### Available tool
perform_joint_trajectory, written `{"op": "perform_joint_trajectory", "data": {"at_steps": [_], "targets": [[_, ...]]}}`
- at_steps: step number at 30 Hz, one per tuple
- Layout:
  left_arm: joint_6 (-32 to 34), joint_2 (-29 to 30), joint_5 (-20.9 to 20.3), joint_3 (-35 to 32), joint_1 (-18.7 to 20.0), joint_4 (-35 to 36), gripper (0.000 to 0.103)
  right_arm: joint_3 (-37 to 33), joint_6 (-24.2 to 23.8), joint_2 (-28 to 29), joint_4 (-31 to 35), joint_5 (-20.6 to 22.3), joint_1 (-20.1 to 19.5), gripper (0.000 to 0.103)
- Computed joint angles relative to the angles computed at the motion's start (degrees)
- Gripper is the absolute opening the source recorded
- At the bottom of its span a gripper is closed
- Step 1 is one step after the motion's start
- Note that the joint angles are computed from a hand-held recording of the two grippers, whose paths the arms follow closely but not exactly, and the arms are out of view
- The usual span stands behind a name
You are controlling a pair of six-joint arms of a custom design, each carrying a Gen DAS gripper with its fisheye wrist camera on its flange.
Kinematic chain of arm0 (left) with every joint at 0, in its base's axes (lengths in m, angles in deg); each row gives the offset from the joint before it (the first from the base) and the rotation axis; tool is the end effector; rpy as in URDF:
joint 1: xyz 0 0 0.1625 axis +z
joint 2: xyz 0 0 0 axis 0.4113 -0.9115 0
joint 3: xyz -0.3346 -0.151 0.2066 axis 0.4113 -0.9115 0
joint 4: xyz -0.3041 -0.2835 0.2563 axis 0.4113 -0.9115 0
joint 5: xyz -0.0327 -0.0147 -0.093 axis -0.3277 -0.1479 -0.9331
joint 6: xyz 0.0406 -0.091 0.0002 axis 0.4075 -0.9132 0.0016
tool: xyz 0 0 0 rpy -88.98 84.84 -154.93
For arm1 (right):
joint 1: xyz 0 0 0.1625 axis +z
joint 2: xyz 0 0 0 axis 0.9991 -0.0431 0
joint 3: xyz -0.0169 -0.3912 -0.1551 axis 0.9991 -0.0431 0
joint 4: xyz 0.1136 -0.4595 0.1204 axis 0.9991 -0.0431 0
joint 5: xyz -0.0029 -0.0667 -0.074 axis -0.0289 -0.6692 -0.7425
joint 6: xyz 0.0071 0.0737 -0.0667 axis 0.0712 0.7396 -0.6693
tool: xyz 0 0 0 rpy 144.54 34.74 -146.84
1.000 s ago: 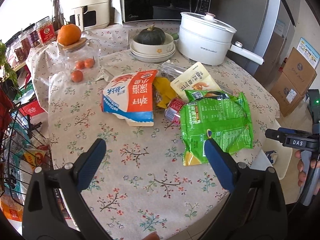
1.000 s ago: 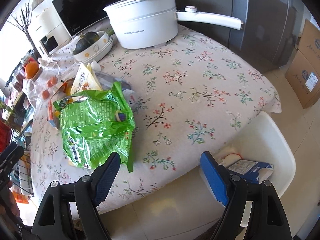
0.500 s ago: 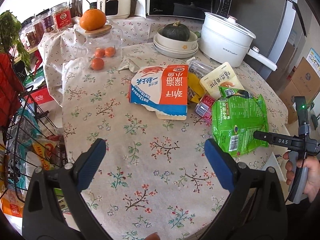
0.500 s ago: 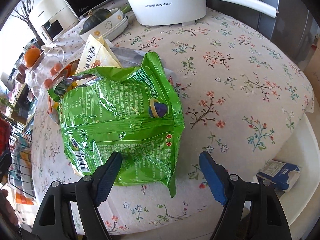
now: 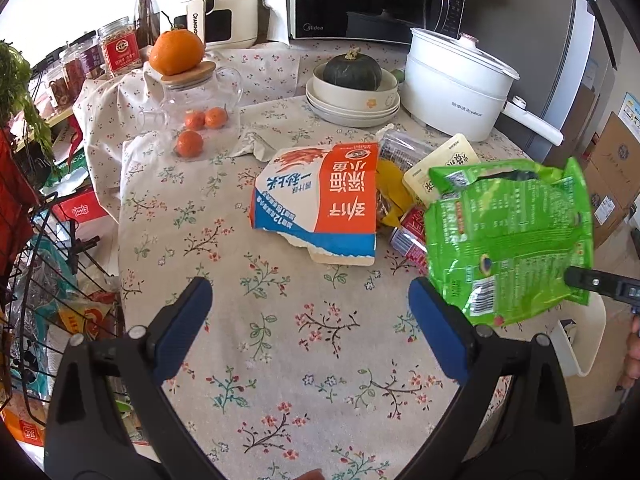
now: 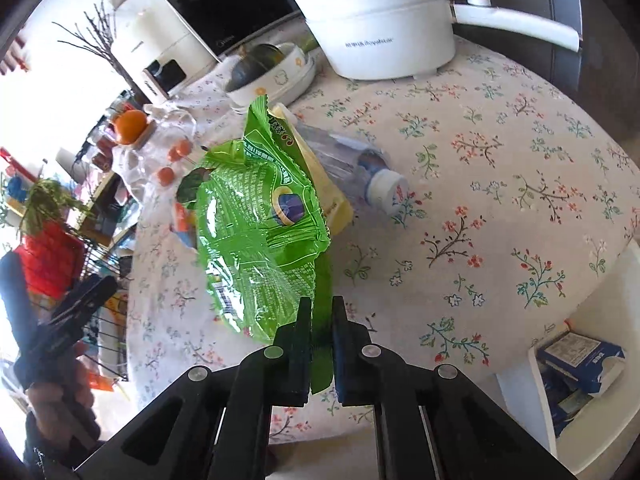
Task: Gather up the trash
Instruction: 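Grasp the green snack bag with the right gripper and lift it, then carry the green bag to the bin while the left gripper grasps the milk carton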
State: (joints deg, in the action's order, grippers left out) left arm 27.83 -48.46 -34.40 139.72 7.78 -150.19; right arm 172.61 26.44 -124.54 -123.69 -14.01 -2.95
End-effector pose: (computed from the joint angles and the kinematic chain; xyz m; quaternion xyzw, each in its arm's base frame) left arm -0.2454 -0.4084 0.1026 0.1301 0.8715 -0.3208 0.3474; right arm 0.0716 -0.4411 0.2754 0.1118 -0.9597 0.2081 0.1523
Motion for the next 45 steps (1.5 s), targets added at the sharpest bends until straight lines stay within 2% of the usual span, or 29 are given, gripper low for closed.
{"op": "perform_joint_trajectory", "data": {"at_steps": [5, 12, 17, 19, 23, 25, 28, 34, 37, 45], "targets": [[3.08, 5.77, 2.82, -2.67, 1.34, -4.98, 0.098, 1.32, -2.01, -7.93, 1.88, 2.89, -0.19, 0.009], [6.15, 14.44, 6.82, -8.6, 3.02, -8.04, 0.086, 1.36, -3.81, -13.87, 1.49, 3.35, -3.86, 0.009], [4.28, 19.01, 10.45, -12.15, 4.66, -5.84, 0.08, 0.88, -4.01, -16.15, 2.82, 3.73, -7.57, 0.009], [1.94, 19.85, 9.84, -13.47, 5.63, -3.46, 0.069, 0.73, -4.31, -17.39, 3.5, 4.18, -9.28, 0.009], [-4.85, 20.54, 10.65, -15.05, 6.52, 3.8, 0.057, 0.12, -3.75, -18.45, 3.89, 4.7, -11.5, 0.009], [-8.59, 20.29, 10.27, -15.55, 6.81, 7.7, 0.042, -0.09, -3.61, -18.63, 3.7, 4.55, -11.89, 0.009], [-11.43, 19.49, 10.33, -15.49, 6.59, 10.99, 0.027, -0.03, -3.53, -18.81, 3.34, 3.88, -12.11, 0.009], [-15.1, 13.58, 11.82, -12.52, 5.11, 14.12, 0.01, 0.25, -3.24, -19.34, 2.14, 3.22, -11.74, 0.009], [-15.81, 8.82, 11.66, -9.64, 4.49, 12.67, 0.003, 0.49, -3.15, -20.03, 1.33, 3.58, -11.37, 0.009], [-14.76, -1.58, 6.59, -2.8, 2.44, 4.49, 0.002, 1.57, -3.47, -22.64, 0.18, 4.04, -10.85, 0.009]]}}
